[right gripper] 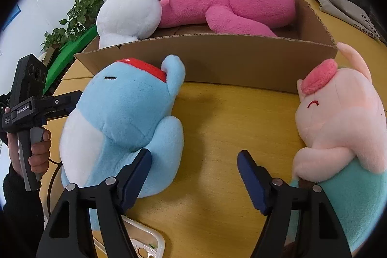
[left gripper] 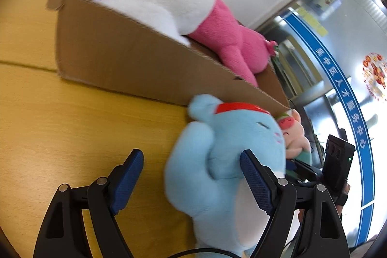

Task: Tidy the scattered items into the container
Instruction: 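Close both grippers on the blue bear and lift it, then lower the blue bear into the box and open both grippers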

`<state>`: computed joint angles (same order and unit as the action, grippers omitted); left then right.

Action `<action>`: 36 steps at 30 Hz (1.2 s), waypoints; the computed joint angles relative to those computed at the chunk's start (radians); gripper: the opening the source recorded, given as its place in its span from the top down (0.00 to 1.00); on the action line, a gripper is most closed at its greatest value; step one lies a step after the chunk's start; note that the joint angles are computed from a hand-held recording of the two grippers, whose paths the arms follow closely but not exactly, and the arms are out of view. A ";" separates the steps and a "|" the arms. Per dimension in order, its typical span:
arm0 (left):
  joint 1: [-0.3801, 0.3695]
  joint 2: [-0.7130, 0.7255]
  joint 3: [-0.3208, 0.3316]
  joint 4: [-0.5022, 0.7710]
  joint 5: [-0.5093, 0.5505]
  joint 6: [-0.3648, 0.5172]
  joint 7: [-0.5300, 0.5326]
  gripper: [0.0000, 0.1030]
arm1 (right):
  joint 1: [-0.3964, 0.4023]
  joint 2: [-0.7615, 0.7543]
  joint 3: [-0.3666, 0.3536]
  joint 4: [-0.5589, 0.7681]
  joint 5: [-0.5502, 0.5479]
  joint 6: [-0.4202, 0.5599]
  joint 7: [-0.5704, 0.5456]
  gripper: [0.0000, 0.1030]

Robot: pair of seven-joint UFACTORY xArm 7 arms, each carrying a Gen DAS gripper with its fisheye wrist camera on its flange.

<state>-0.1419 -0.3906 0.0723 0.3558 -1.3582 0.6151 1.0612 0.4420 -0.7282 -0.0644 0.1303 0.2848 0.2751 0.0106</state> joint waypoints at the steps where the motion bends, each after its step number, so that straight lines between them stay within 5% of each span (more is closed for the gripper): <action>1: 0.000 0.007 -0.008 0.002 0.017 -0.006 -0.010 0.17 | 0.023 0.015 -0.015 0.007 0.013 -0.006 -0.005 0.30; 5: -0.021 0.007 -0.014 -0.001 0.027 -0.029 0.006 0.18 | 0.046 0.100 0.020 0.038 0.021 -0.037 0.017 0.30; 7: -0.017 0.027 0.008 0.015 0.031 0.016 0.020 0.26 | 0.084 0.119 -0.035 0.042 0.050 -0.051 -0.010 0.33; 9: -0.015 0.038 0.008 0.027 0.044 0.051 0.037 0.53 | 0.136 0.125 -0.107 0.042 0.097 -0.055 -0.064 0.55; 10: -0.015 0.033 -0.003 0.027 0.054 0.048 0.038 0.59 | 0.147 0.132 -0.113 0.043 0.109 -0.056 -0.080 0.61; 17: -0.019 0.007 -0.006 0.013 0.117 0.023 0.000 0.71 | 0.187 0.136 -0.130 0.037 0.177 -0.089 -0.128 0.73; 23: -0.041 -0.153 0.001 -0.038 0.167 -0.002 -0.065 0.75 | 0.116 -0.018 -0.064 -0.006 0.143 -0.110 -0.089 0.81; 28: -0.122 -0.220 0.005 0.044 0.149 -0.071 -0.083 0.75 | 0.015 -0.109 -0.018 0.056 0.037 -0.096 -0.063 0.82; 32: -0.178 -0.085 -0.007 0.239 0.162 -0.160 -0.074 0.74 | -0.052 0.009 -0.022 0.213 -0.045 -0.136 -0.087 0.82; 36: -0.169 0.144 -0.011 0.445 0.219 -0.180 -0.105 0.75 | -0.023 0.228 -0.104 0.405 -0.045 -0.202 -0.134 0.82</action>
